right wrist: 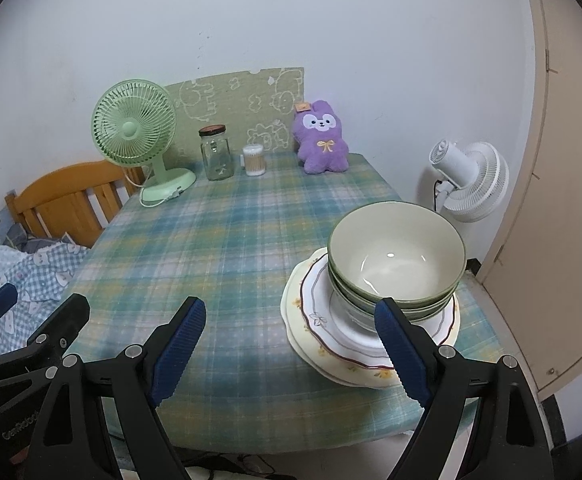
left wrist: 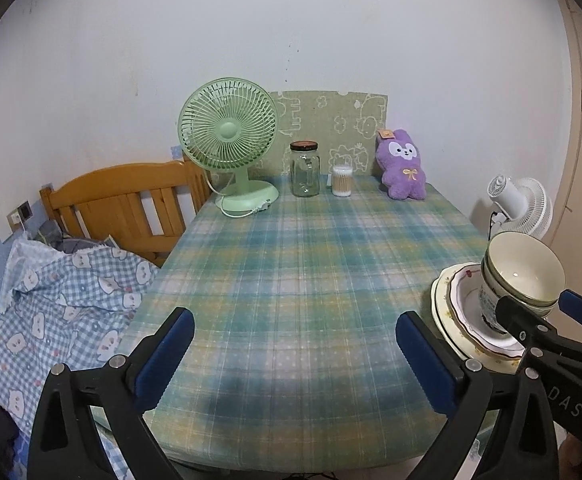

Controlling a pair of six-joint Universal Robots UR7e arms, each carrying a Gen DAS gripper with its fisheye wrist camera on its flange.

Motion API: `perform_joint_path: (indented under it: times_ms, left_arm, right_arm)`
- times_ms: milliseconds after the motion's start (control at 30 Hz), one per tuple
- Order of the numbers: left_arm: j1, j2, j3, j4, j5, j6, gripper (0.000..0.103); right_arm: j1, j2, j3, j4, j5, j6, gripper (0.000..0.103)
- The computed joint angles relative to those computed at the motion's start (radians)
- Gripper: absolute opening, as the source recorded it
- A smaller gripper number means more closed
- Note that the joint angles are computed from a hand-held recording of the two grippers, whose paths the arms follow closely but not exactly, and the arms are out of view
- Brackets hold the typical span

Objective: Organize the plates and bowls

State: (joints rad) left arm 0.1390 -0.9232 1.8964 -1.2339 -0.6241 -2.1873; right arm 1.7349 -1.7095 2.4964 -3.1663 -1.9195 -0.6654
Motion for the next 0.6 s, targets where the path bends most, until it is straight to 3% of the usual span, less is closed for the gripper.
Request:
perform_joint_path:
  times_ms: [600]
  left_arm:
    - [0.0,0.003,-0.005,0.023,-0.005,-0.024,0.102]
  right_arm:
    - [-0.001,0.003,-0.005,0.01,0.008,-0.004,0.088]
